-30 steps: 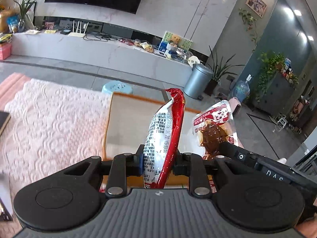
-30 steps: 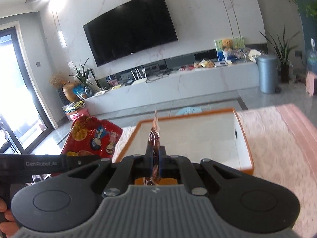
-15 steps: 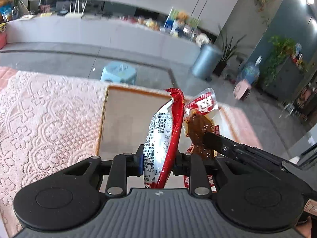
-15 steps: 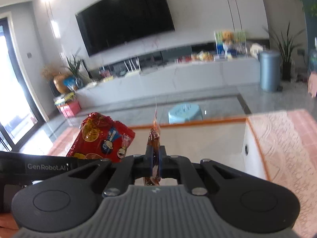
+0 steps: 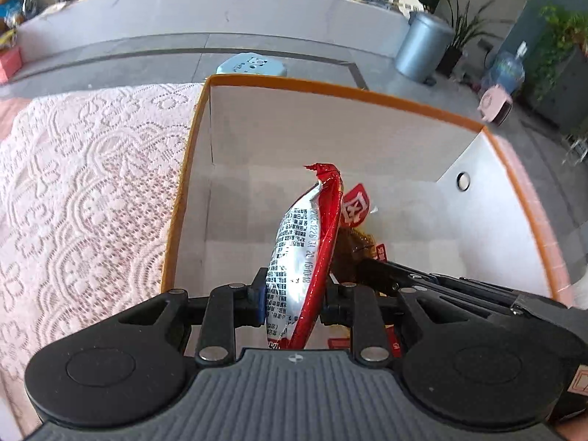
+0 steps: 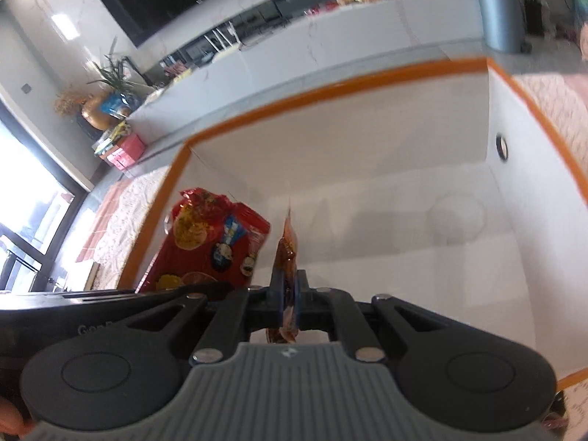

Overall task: Organize snacks
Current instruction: 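Lift and carry both held packets over the orange box with both tools, then open the left tool over the box while the right tool releases its packet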

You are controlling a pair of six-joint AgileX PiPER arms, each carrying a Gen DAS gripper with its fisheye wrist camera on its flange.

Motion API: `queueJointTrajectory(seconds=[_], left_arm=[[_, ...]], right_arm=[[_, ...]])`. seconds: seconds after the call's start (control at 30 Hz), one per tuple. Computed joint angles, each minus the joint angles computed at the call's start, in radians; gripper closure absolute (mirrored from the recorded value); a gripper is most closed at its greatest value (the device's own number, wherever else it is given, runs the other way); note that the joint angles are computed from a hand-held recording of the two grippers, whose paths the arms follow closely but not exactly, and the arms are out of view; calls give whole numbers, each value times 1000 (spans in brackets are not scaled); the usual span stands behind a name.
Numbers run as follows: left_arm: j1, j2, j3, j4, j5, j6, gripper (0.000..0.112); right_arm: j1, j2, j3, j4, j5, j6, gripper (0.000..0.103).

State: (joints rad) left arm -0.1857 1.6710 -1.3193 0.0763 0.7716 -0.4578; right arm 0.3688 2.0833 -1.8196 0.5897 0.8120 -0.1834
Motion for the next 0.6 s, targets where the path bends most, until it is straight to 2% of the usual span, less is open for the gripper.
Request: queueJointTrajectory(seconds=[0.2,0.33,0.4,0.53,0.6], left_arm=[[-54,35,-69,84,86,-44,84],[-79,43,-103,111,125,-62,80],[-92,33,-106,130,128,-80,77],[-97,-28,-71,169,109,-112,61],[-96,-77,-28,185,81,-138,59]], right_arm=[[1,44,-67,-40,63,51,102],[12,91,-173,-93,131,127,102],[20,106,-210,-122,154,154,102],[30,119,-240,-160,175,179,102],[31,122,-249,-171,183,180,102]])
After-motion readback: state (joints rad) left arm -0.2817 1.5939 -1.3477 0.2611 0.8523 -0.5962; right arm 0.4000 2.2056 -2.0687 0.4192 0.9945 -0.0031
